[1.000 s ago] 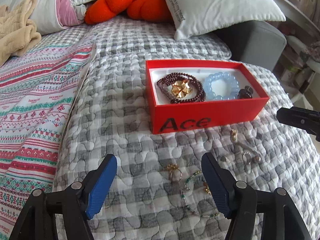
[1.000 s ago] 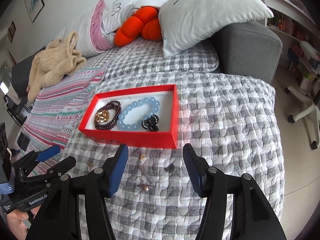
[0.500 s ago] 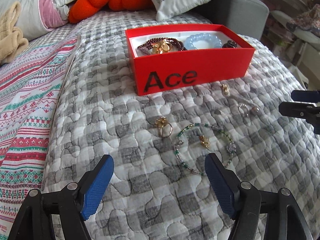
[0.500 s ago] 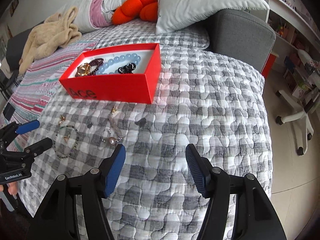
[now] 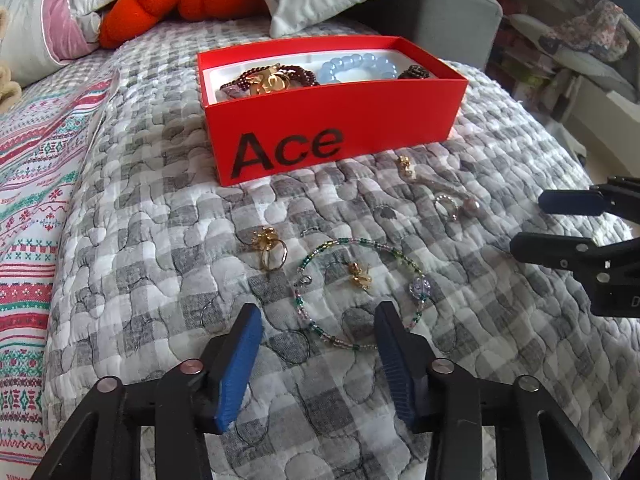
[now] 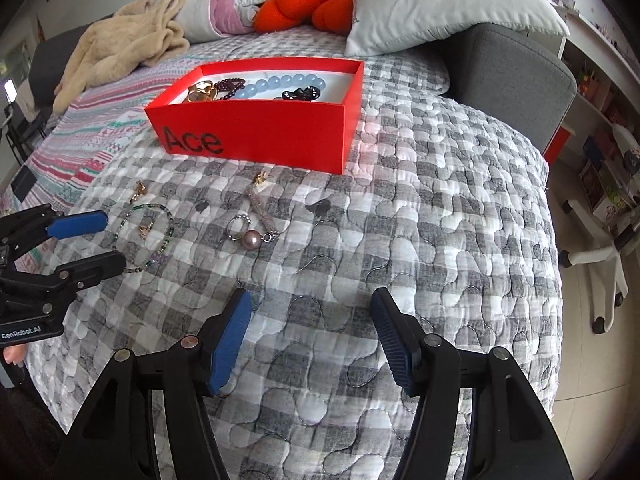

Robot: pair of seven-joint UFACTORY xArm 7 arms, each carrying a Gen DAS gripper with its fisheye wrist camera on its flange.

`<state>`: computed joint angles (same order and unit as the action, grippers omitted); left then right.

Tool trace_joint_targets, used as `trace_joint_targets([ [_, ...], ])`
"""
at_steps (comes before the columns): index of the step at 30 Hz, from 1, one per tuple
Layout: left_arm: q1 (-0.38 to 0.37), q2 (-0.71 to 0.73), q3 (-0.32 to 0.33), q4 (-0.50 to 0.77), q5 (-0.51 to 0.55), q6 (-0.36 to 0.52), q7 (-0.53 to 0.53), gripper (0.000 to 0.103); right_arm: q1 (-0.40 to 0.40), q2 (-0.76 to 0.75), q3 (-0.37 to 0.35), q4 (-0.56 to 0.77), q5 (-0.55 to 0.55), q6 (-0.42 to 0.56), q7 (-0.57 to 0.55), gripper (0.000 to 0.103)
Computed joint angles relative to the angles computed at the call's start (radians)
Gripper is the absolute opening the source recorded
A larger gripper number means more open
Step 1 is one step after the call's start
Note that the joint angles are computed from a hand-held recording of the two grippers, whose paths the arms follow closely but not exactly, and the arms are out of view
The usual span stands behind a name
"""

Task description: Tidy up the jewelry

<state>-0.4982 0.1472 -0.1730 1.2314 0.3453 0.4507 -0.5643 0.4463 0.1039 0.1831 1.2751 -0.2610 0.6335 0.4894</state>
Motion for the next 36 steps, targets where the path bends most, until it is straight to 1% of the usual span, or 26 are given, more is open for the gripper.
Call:
trace_joint_targets([
  [3, -0.006, 0.016, 0.009, 0.023, 0.019, 0.021, -0.03, 0.035, 0.003, 0.005, 0.0, 0.003, -0.006, -0.002, 0.003, 0.065],
  [6, -0.023, 0.03, 0.02, 0.049, 0.072, 0.058, -0.073, 0.026, 0.004, 0.009, -0.001, 0.005, -0.007, -0.003, 0.003, 0.065],
  [7, -0.029, 0.035, 0.023, 0.059, 0.095, 0.073, -0.088, 0.02, 0.004, 0.01, -0.002, 0.004, -0.006, -0.004, 0.003, 0.065],
  [8, -0.033, 0.038, 0.025, 0.066, 0.112, 0.085, -0.098, 0.017, 0.004, 0.011, -0.002, 0.005, -0.007, -0.004, 0.004, 0.065],
  [9, -0.034, 0.039, 0.024, 0.069, 0.117, 0.088, -0.099, 0.008, 0.003, 0.01, -0.002, 0.004, -0.006, -0.004, 0.001, 0.065],
  [10, -0.035, 0.041, 0.024, 0.073, 0.122, 0.093, -0.104, 0.002, 0.004, 0.009, -0.003, 0.002, -0.009, -0.005, 0.002, 0.065],
  [11, -0.037, 0.042, 0.025, 0.076, 0.129, 0.098, -0.112, 0.001, 0.004, 0.009, -0.003, 0.002, -0.011, -0.006, 0.004, 0.065],
  [14, -0.034, 0.038, 0.023, 0.074, 0.13, 0.085, -0.12, 0.0, 0.004, 0.012, -0.004, 0.002, -0.014, -0.009, 0.004, 0.065],
  [16, -0.029, 0.027, 0.02, 0.062, 0.121, 0.058, -0.12, 0.0, 0.004, 0.017, -0.004, 0.007, -0.016, -0.011, 0.004, 0.065],
  [20, -0.027, -0.002, 0.018, 0.039, 0.14, 0.009, -0.135, 0.0, 0.007, 0.023, -0.004, 0.013, -0.012, -0.019, 0.004, 0.065],
  [28, -0.012, -0.045, 0.004, 0.015, 0.154, -0.034, -0.155, 0.0, 0.004, 0.041, 0.002, 0.022, 0.06, -0.07, -0.036, 0.065],
  [31, -0.002, -0.054, -0.001, 0.007, 0.142, -0.035, -0.149, 0.0, 0.01, 0.062, -0.003, 0.044, 0.06, -0.077, -0.033, 0.06],
  [33, 0.004, -0.061, -0.003, 0.0, 0.138, -0.037, -0.15, 0.0, 0.015, 0.08, -0.007, 0.065, 0.056, -0.073, -0.03, 0.051],
  [36, 0.014, -0.07, -0.006, -0.01, 0.127, -0.04, -0.142, 0.0, 0.023, 0.093, -0.014, 0.079, 0.041, -0.075, -0.027, 0.043],
])
